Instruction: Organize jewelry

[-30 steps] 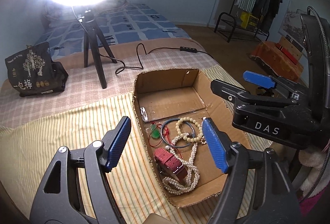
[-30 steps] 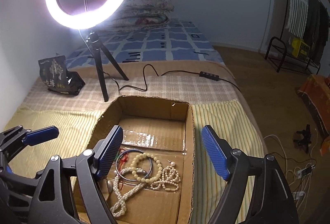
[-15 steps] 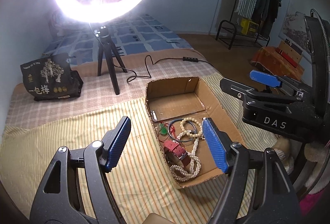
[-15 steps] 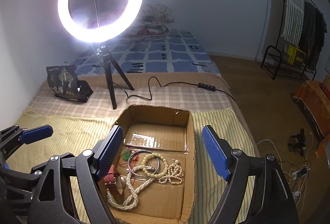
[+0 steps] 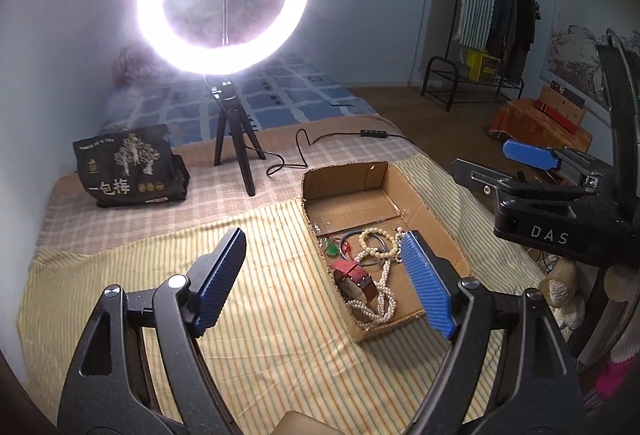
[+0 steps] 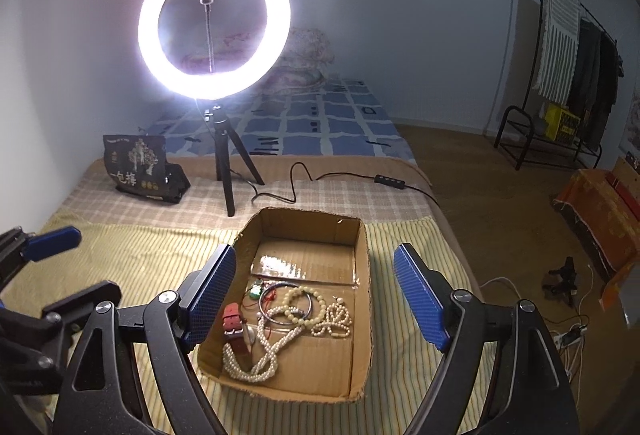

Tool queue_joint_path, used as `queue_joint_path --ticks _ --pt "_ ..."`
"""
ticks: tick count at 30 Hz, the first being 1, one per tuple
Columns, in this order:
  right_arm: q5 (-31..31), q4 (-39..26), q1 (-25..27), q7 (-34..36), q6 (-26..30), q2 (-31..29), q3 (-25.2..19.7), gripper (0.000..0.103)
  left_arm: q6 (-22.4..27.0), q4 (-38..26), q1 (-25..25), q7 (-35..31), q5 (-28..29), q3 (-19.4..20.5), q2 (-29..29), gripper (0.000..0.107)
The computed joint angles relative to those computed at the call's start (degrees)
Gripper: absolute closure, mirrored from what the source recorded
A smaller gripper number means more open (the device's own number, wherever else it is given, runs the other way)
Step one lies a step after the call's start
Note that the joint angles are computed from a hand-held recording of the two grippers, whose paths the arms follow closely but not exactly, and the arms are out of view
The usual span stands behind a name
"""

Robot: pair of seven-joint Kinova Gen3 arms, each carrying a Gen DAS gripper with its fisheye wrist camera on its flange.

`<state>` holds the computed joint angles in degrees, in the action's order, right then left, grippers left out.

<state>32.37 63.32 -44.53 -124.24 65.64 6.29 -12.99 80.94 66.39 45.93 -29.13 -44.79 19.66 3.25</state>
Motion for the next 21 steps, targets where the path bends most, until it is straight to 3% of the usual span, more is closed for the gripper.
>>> queue_joint_path --ticks 7,21 --pt "0.51 3.68 0.24 -1.73 -0.33 -2.70 -1.51 0.021 3.31 1.40 2.69 2.68 -4.81 2.26 -0.83 0.011" --pt "0.56 9.29 2.84 -4.04 -1.85 -6.06 -5.44 0.021 7.32 2.46 4.65 3.24 -7.07 4.03 -1.22 0.010"
